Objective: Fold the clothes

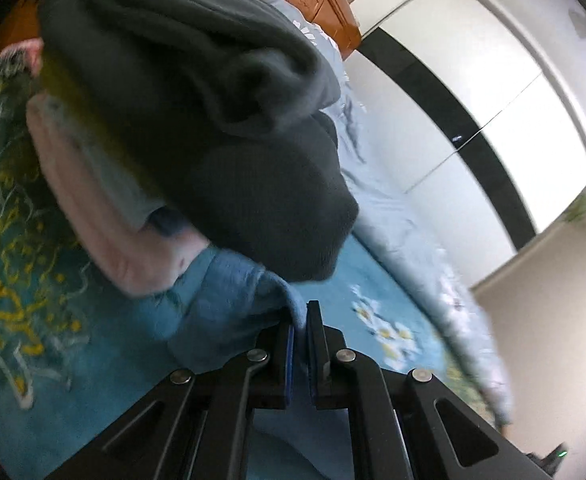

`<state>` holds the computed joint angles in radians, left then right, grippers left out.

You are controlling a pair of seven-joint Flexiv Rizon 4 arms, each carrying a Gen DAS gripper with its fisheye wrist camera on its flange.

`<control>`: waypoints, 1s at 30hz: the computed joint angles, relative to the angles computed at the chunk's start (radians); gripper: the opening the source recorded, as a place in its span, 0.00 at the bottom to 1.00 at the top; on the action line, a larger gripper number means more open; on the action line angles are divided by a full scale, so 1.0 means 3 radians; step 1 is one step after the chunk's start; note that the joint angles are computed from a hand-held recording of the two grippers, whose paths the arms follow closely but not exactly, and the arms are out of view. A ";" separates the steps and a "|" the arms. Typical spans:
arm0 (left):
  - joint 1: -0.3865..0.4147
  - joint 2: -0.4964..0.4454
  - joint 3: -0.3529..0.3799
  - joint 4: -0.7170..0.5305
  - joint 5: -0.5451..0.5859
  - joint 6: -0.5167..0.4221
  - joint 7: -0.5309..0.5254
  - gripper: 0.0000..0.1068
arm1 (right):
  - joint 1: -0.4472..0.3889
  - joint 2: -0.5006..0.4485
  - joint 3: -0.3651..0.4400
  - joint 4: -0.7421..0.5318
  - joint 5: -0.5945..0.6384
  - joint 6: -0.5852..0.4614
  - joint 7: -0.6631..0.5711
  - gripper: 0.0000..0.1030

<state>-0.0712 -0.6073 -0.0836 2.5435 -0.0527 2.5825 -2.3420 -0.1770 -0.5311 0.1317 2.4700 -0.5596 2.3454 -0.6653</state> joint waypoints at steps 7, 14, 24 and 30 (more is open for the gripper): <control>-0.1145 -0.0078 0.0391 -0.0549 -0.1657 -0.0888 0.1247 0.06 | -0.0191 -0.0342 0.0223 -0.0759 -0.0294 -0.1245 0.0516 0.05; -0.1111 -0.0239 0.0224 -0.0867 -0.1991 -0.1327 0.1763 0.10 | 0.0284 -0.0397 -0.0052 -0.0980 0.0087 -0.1645 0.0136 0.08; -0.0295 0.0018 -0.0064 -0.0122 -0.0618 -0.0823 0.0529 0.57 | 0.0327 -0.0185 0.0065 -0.0396 0.0531 -0.0591 -0.0679 0.53; 0.0444 -0.0354 -0.0372 -0.0227 0.0307 -0.0846 -0.0161 0.57 | 0.0208 -0.0230 0.0143 -0.0027 0.0525 -0.0217 -0.0586 0.53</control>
<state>0.0619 -0.7134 -0.1951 2.4754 0.0395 2.3287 -2.3902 -0.1146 -0.6001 0.1746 2.4619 -0.4022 2.2802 -0.8411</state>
